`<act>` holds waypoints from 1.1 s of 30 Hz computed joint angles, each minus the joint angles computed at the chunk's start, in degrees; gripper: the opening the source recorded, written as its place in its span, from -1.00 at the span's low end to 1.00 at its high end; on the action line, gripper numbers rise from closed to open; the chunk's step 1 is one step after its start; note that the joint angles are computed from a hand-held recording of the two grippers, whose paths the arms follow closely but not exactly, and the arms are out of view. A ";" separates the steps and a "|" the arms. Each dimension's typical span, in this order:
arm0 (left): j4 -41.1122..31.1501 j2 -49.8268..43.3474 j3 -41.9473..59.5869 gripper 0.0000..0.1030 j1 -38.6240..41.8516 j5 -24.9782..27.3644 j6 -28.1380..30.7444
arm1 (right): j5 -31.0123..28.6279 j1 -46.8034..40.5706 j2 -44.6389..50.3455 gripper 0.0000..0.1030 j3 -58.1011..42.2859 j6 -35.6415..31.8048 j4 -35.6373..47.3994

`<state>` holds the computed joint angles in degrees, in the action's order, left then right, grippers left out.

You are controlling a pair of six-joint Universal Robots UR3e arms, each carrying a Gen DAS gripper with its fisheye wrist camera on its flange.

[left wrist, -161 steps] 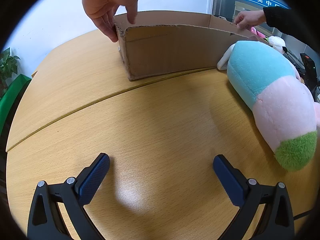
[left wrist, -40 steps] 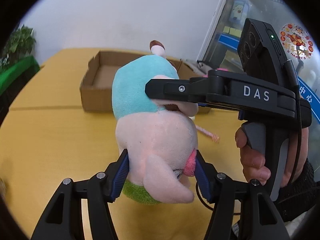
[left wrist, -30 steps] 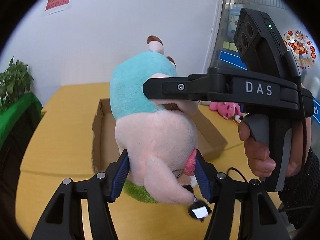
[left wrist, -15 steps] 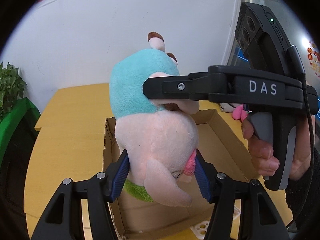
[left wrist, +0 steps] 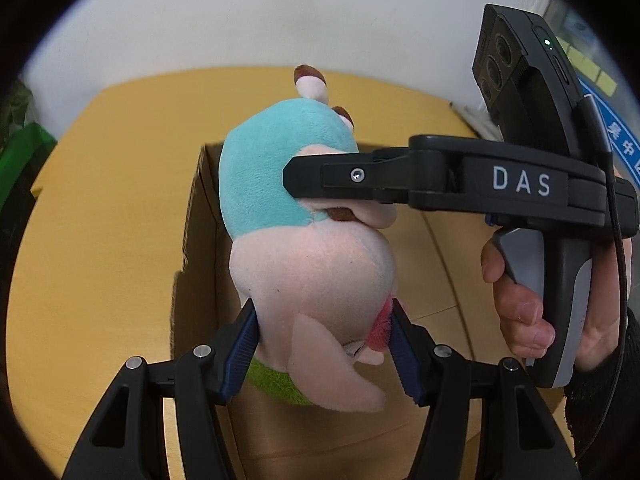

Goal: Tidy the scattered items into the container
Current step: 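Lift the plush pig with the left gripper and carry it over the box, then open the left gripper to drop the pig into the box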

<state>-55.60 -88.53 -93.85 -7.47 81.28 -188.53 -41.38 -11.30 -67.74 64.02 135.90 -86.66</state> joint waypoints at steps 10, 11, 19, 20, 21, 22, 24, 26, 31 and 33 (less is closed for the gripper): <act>0.85 -8.56 4.27 0.26 -0.19 4.02 -2.00 | 4.78 2.47 9.39 0.48 0.72 2.62 -7.28; 0.86 -9.27 4.95 0.29 -0.43 4.47 -2.41 | 4.80 2.64 9.38 0.49 1.02 2.82 -8.01; 4.38 -12.52 6.83 0.49 -0.52 5.68 -2.97 | 6.10 3.65 9.69 0.80 3.06 8.15 -13.88; 4.50 -12.65 7.07 0.49 -0.66 6.09 -3.01 | 5.95 3.41 9.12 0.83 3.57 8.15 -14.01; 4.73 -12.53 7.09 0.49 -0.66 6.20 -2.97 | 5.82 3.09 8.44 0.83 3.75 7.68 -13.34; 5.04 -12.18 6.97 0.49 -0.69 6.25 -3.47 | 5.75 2.96 8.01 0.83 3.29 6.97 -11.98; 5.86 -10.30 6.25 0.49 -0.11 5.58 -3.87 | 5.24 2.82 6.25 0.87 2.92 6.11 -10.46; 6.16 -8.40 6.02 0.49 -0.42 6.57 -4.98 | 4.76 2.12 3.97 0.93 2.63 4.05 -7.68; 5.62 -0.23 2.66 0.49 -2.48 9.19 -5.64 | 2.71 -2.41 -8.22 0.93 6.51 -4.98 1.47; 3.09 6.05 -0.29 0.49 -9.09 15.67 -10.60 | 3.15 -7.06 -17.12 0.93 10.50 -11.88 7.40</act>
<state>-52.50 -82.48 -94.14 -16.56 96.95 -199.14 -38.23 -18.36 -84.86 74.52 124.02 -79.26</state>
